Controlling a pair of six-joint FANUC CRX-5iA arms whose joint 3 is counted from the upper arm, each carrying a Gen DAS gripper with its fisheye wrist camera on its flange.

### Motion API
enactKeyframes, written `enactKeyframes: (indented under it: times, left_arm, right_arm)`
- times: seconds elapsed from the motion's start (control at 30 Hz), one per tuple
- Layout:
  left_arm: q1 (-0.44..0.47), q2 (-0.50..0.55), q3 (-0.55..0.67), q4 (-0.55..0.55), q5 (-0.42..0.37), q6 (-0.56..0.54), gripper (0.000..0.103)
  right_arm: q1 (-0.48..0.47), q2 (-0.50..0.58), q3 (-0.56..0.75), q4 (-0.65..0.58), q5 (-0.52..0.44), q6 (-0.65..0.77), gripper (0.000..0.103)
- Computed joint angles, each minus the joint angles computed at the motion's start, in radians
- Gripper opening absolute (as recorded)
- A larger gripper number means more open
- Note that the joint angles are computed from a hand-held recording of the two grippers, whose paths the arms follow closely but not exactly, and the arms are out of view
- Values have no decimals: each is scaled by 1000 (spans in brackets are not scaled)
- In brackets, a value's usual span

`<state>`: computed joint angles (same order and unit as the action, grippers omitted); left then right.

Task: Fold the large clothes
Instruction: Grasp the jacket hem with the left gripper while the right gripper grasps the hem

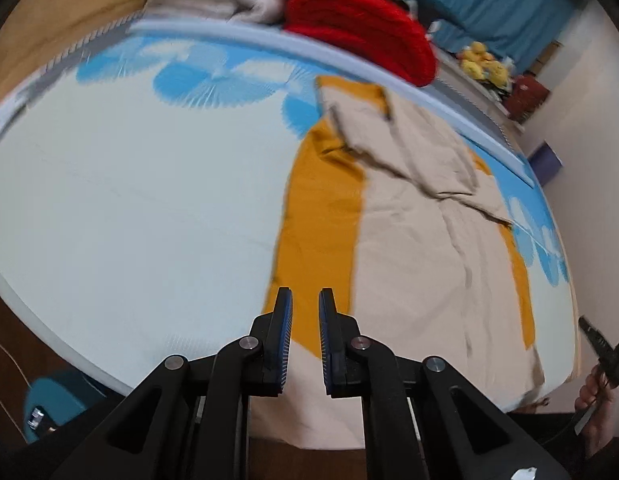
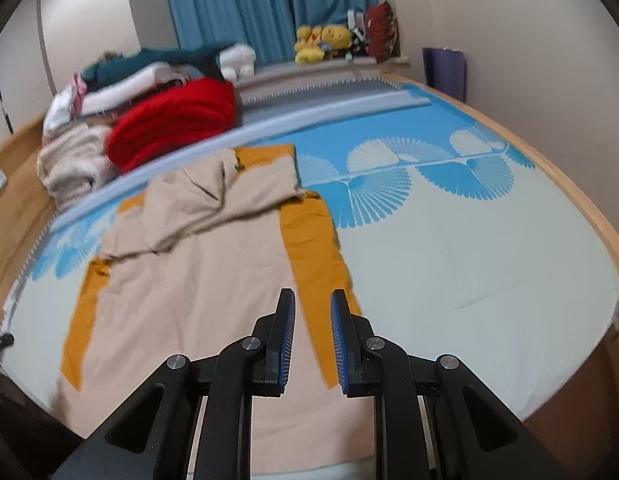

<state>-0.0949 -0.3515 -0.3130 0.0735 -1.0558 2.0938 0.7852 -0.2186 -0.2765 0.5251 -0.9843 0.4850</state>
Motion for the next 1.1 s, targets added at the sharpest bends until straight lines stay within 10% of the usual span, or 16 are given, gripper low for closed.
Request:
enactKeyframes:
  times: [0.23, 0.73, 0.77, 0.83, 0.93, 1.1]
  left_arm:
    - [99, 52, -114, 206, -13, -18, 19]
    - [-7, 151, -60, 95, -199, -17, 22]
    - [-4, 137, -75, 111, -196, -35, 5]
    - [-5, 79, -91, 115, -170, -28, 2]
    - [3, -46, -129, 134, -90, -46, 2]
    - [-33, 67, -78, 66, -255, -1, 10]
  right_arm:
    - [-157, 156, 115, -370, -110, 170, 21]
    - [-159, 207, 113, -438, -240, 221, 34]
    - [-160, 203, 112, -445, -241, 221, 33]
    - [-171, 183, 110, -481, -228, 225, 0]
    - [-149, 103, 71, -446, -162, 168, 0]
    - [-192, 91, 64, -479, -271, 77, 0]
